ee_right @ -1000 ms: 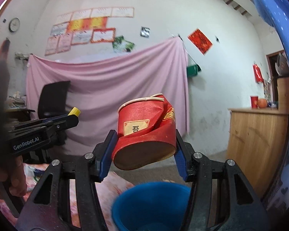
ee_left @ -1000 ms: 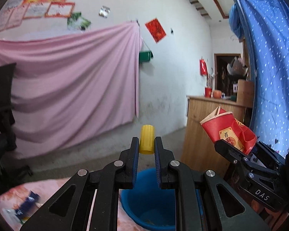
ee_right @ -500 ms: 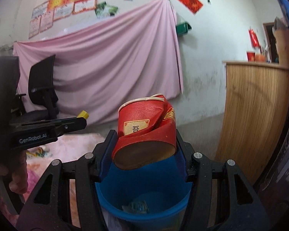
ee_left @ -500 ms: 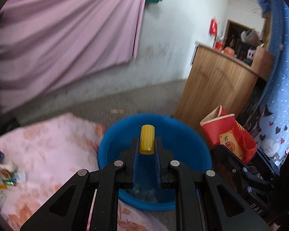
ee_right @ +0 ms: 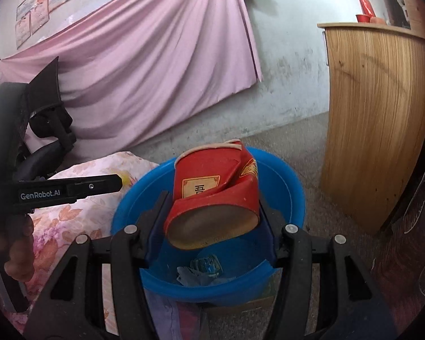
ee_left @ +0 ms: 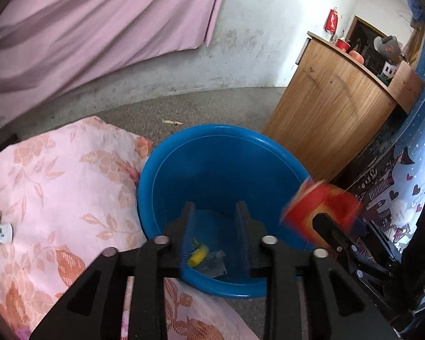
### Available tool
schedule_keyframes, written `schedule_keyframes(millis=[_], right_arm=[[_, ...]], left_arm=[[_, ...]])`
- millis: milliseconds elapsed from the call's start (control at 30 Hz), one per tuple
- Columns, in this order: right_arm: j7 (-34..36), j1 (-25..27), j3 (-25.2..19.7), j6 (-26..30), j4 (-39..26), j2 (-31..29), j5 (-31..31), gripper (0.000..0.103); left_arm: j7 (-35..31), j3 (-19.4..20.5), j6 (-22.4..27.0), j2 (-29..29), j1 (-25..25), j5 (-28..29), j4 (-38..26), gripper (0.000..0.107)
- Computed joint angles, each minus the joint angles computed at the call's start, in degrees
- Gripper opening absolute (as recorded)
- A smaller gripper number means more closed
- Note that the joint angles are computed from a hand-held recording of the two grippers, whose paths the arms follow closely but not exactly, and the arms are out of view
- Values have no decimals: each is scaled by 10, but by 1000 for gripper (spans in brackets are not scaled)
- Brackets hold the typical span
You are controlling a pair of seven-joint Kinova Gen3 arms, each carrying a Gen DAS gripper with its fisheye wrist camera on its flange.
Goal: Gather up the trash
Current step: 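Open the right tool to drop the red paper cup into the bucket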
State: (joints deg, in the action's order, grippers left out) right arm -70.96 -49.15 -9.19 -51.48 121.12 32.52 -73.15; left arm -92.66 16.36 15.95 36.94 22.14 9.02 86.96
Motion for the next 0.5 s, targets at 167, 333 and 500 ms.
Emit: schedule_keyframes(millis=[167, 333, 500], right_arm=[[-4, 8, 0, 15, 1, -2, 3, 83], [6, -3, 0, 3, 4, -11, -15, 83], [30, -11, -9, -15, 7, -23, -54, 84]], left_arm=[[4, -6, -6, -8, 3, 0, 11, 35], [3, 6, -39, -25, -9, 2, 45, 45], [16, -8, -98, -48, 4, -10, 92, 68]])
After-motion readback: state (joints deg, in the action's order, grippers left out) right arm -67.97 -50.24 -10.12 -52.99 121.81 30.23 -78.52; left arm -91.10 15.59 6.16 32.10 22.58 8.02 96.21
